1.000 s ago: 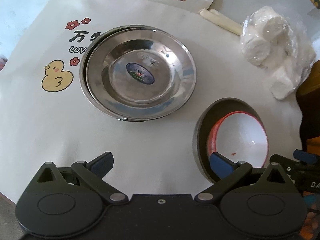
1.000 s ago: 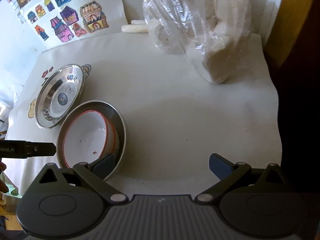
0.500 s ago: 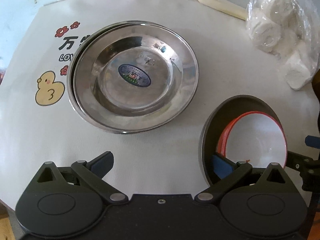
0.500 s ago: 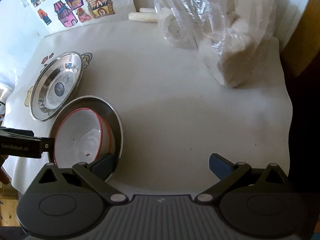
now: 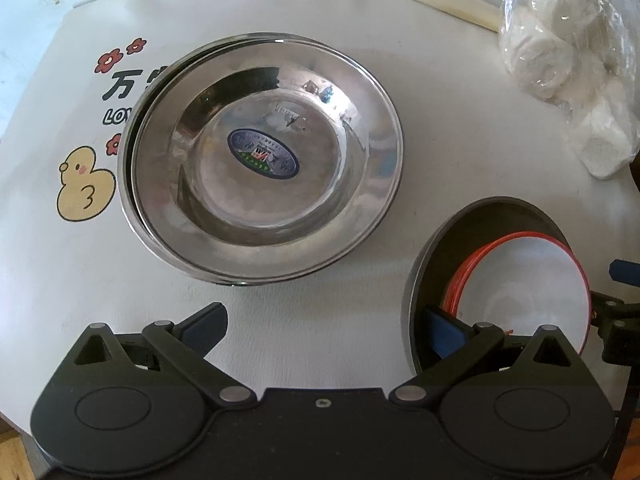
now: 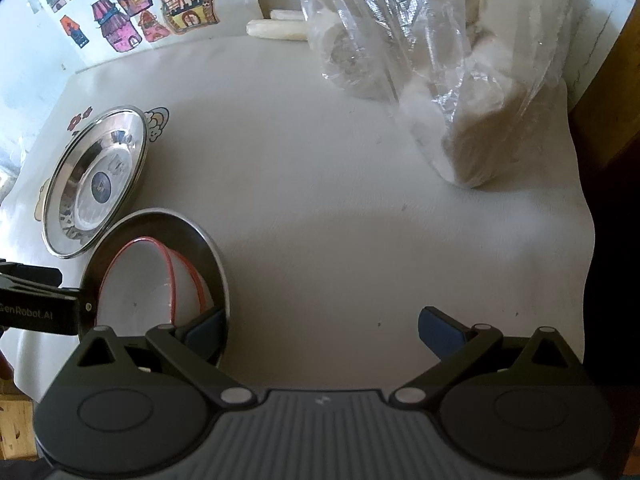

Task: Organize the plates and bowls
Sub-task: 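Move both open grippers to the rim of the steel bowl, then close both grippers on the steel bowl rim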

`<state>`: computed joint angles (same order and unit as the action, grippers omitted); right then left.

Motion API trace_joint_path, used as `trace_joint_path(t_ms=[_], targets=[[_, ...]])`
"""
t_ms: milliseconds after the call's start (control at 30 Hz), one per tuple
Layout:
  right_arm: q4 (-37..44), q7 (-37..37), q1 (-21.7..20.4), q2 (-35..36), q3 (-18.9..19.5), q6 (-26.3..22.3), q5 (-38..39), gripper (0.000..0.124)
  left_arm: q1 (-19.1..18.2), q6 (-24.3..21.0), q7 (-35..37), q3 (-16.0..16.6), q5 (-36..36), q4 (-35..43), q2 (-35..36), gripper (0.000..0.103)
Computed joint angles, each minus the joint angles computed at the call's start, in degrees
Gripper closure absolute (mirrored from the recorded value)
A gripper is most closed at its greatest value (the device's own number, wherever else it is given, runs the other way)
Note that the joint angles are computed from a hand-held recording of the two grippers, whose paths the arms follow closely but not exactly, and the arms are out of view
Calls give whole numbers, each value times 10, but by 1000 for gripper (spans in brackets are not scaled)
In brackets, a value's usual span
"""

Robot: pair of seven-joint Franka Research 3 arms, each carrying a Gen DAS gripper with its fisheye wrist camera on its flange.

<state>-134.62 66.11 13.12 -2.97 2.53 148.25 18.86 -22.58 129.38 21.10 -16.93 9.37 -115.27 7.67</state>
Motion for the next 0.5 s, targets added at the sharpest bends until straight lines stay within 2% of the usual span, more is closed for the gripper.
trace_joint_path(t_ms=[333, 500], targets=[[-8, -6, -3, -12, -5, -4, 23, 21, 2, 30, -19, -1, -8, -44, -37, 1], [-8, -4, -3, -10, -3, -3, 20, 21, 2, 20, -10, -2, -10, -37, -32, 1]])
